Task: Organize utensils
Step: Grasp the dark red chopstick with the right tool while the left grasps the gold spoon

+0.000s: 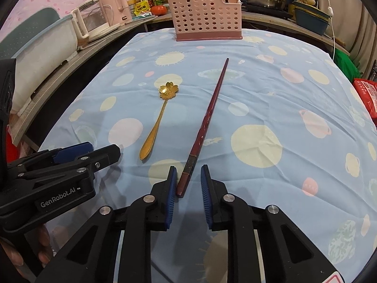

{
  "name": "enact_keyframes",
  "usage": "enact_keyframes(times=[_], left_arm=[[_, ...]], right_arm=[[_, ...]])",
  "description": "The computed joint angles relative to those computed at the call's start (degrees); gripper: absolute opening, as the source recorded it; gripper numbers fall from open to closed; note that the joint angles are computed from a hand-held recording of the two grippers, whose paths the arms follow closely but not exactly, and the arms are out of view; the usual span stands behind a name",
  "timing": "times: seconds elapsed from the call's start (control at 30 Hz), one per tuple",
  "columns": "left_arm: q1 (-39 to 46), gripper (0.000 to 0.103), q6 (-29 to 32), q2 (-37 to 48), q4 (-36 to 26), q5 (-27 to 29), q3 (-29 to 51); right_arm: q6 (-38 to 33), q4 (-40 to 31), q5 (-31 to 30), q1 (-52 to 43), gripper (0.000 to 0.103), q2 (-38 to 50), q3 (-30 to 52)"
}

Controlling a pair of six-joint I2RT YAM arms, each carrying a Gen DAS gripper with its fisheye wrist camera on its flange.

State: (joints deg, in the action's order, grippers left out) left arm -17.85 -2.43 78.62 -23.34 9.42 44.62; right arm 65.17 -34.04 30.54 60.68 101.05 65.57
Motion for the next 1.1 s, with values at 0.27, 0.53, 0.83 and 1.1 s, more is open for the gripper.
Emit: enact_keyframes(times=[0.27, 0.53, 0.83, 1.1], left_arm=[[-0.14, 0.051, 0.1, -0.14, 0.08, -0.22, -0.21], [-0.38, 0.052, -0.23, -0.28, -0.14, 0.52, -0.26], [-2.53, 0.057, -1.8, -0.35, -1.24, 4.95, 0.71], [-6.0, 0.046, -3.86, 4.03, 0.79, 3.51, 3.27]], right_arm=[[0.23, -0.28, 0.62, 0.02, 0.01, -0.15, -0.53], [2.11, -0.88, 1.79, 0.74, 0.007, -0.98, -1.33], [6.22, -1.57, 3.07, 1.03, 0.007, -4.81, -4.92], [7.5, -0.95, 2.98, 0.92, 0.007, -6.44, -6.94]])
